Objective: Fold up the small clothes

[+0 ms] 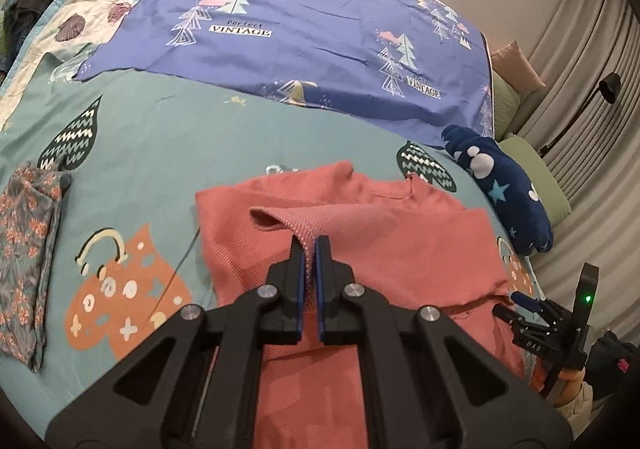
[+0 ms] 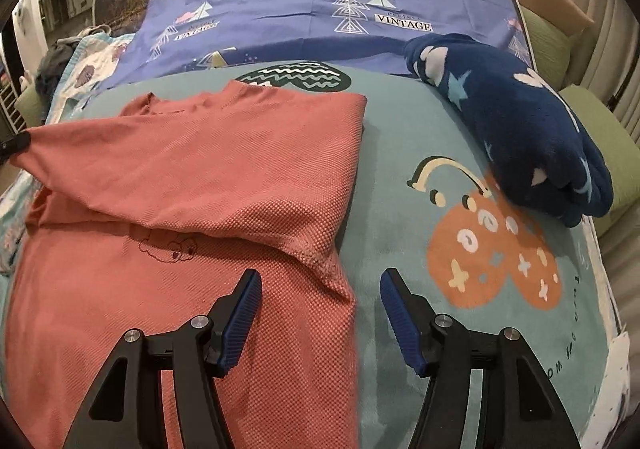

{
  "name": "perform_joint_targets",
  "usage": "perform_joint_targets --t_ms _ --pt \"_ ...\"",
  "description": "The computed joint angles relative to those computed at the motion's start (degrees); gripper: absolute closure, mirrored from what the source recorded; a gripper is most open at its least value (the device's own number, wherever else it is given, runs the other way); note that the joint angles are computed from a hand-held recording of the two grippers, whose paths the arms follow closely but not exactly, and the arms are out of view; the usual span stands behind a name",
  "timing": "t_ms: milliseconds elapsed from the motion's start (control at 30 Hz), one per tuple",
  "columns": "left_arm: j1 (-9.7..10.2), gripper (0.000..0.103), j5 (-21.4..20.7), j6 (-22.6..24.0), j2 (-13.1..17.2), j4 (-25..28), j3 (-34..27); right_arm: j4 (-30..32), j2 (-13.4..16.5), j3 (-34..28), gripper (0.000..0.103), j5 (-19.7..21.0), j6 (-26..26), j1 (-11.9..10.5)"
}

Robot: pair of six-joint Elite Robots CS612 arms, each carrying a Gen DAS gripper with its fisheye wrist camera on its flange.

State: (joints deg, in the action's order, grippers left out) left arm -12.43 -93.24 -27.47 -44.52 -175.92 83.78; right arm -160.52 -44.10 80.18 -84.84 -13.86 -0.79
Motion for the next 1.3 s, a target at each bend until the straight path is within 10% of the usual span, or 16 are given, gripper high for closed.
perform_joint_targets --t_ms 567,800,1100,1300 --pt "-0.08 0.08 6.71 2.4 -0.12 7.37 3.21 1.21 -0.83 0.5 0.039 3.38 2.5 -1.33" --pt "-3.65 0.073 26.91 8.03 -0.66 13.09 4.7 1.86 0.43 -0.64 0.036 -3.22 3.84 -0.68" --pt "-1.82 0.072 12.91 4.66 -2.74 3.35 8.58 0.59 -1.41 2.02 0.034 1.91 9.86 -2.78" --pt "-3.01 0.05 17.8 4.6 -0.72 8.01 5.48 -0.7 -0.92 1.49 0.034 3.69 5.05 -1.8"
